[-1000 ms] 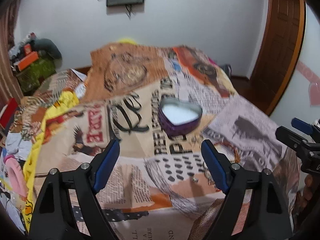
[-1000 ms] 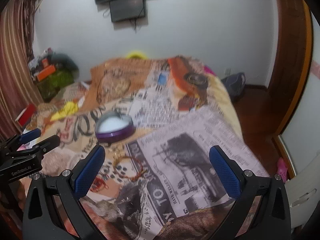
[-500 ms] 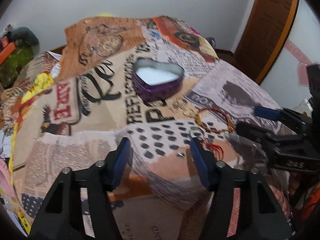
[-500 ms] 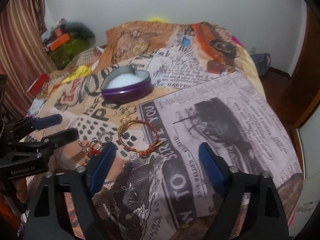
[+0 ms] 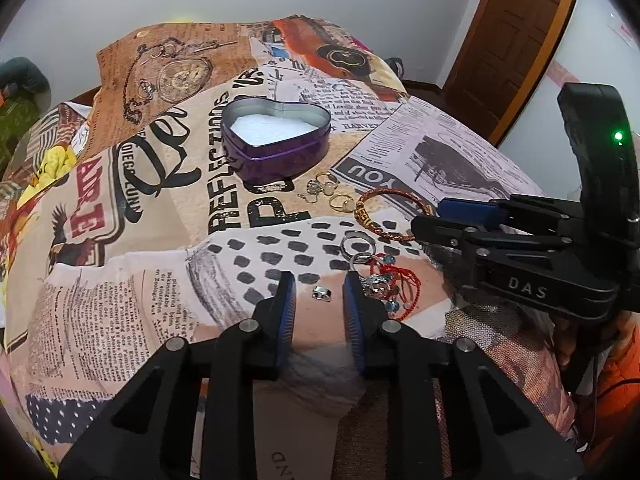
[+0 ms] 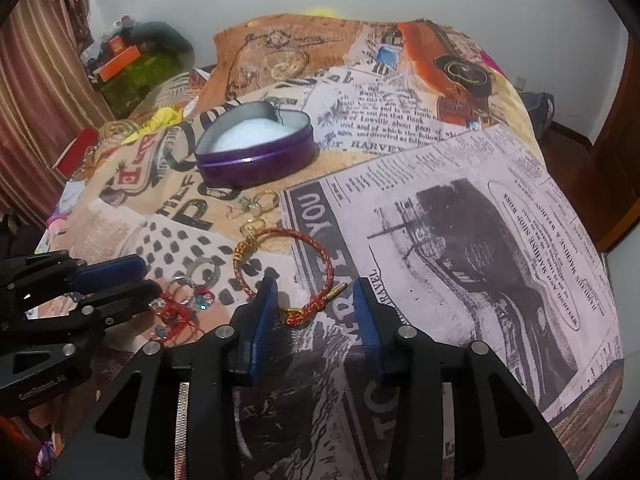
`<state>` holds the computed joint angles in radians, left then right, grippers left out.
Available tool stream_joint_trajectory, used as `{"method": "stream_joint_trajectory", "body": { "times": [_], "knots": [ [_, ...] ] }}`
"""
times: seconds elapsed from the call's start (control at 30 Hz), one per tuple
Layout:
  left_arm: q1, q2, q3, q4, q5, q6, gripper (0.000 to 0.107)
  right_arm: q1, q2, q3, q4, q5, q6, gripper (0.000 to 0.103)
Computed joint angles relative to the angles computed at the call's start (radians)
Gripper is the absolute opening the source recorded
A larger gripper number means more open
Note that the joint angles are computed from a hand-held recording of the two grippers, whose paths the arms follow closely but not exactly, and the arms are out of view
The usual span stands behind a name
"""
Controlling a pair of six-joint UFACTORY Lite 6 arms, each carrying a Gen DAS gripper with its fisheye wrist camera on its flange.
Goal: Organize jewelry
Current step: 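Lower the right gripper onto the gold-red bracelet and close on it, then carry the bracelet into the purple heart tin and open the right gripper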
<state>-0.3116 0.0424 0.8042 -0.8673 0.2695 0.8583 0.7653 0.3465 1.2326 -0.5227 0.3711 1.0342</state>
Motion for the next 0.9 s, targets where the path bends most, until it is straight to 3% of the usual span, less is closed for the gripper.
{"method": "stream_joint_trajectory", "body": {
  "times": [0.1, 0.27, 0.6, 0.9],
  "knots": [
    [0.002, 0.009, 0.003, -0.032, 0.007, 0.037, 0.009, 0.006, -0.001, -0.005, -0.042, 0.011, 0.039, 0.027],
    [-0.002, -0.003, -0.008, -0.054, -0.002, 0.063, 0.008, 0.005, -0.005, -0.019, -0.058, -0.014, 0.053, 0.012],
    [0.016, -0.070, -0.037, -0.087, -0.027, 0.084, 0.008, 0.006, -0.050, -0.044, -0.146, -0.009, 0.170, 0.007],
    [0.067, -0.152, -0.016, -0.074, -0.028, 0.075, 0.008, 0.060, -0.092, 0.017, -0.262, 0.085, 0.279, 0.007]
  ]
}}
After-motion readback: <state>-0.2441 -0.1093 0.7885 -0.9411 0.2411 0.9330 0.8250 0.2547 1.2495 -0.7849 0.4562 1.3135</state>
